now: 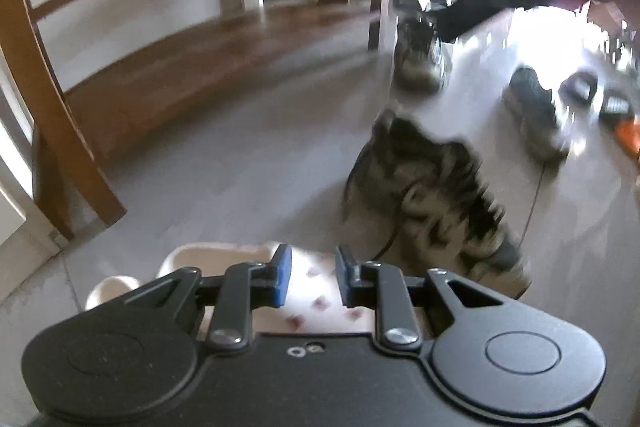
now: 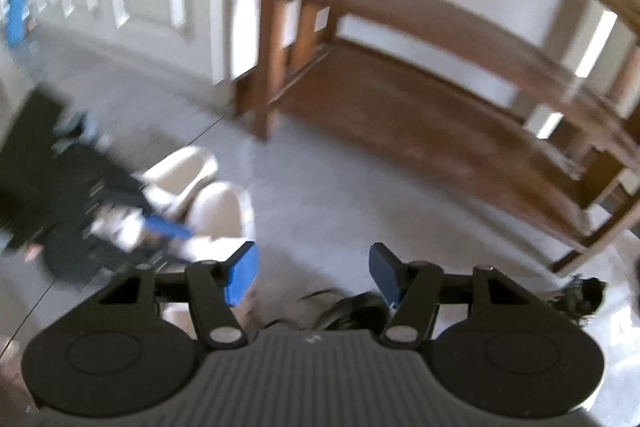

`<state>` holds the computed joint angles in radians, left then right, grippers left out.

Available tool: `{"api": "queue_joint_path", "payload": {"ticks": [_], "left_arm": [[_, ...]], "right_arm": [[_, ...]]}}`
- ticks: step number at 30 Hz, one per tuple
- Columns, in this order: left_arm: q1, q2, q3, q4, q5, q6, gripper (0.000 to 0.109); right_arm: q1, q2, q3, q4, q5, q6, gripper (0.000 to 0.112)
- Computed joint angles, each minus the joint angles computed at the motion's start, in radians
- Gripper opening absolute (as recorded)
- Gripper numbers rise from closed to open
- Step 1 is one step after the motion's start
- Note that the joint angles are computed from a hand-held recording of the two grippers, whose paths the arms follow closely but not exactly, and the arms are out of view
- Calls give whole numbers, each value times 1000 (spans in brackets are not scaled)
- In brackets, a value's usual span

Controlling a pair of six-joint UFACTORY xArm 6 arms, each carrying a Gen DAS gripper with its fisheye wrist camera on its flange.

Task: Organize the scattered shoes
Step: 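Move the open left tool over the floor to the black-and-white sneaker, then grasp the black-and-white sneaker with the left tool while the right tool grasps a grey sneaker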

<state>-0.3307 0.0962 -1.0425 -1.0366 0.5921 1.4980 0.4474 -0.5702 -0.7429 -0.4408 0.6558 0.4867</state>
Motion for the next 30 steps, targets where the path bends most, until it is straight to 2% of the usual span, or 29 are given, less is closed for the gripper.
{"api": "queue_joint_path", "payload": {"ticks": [4,8,14,20,25,30], "left_arm": [[-21,4,-34,-41,65,-55,23],[-105,50,-95,-99,25,-79,23],[-196,172,-248,-122,31,-193,23],[-313,295,-401,-115,-34,-250,23],[-390,394,-507,-77,-90,-302,24],[-461,574,-709,39,-171,-460,28]], "right_arm": [[-113,-86,59,-112,-23,113,65],[-251,-206,138,-177,-12,210,65],[-468,-404,264,-202,37,279,65],[-647,-565,377,-112,43,158,65],[-795,-626,442,21,-10,-6,65],[-895,-658,486,116,-36,-126,65]]}}
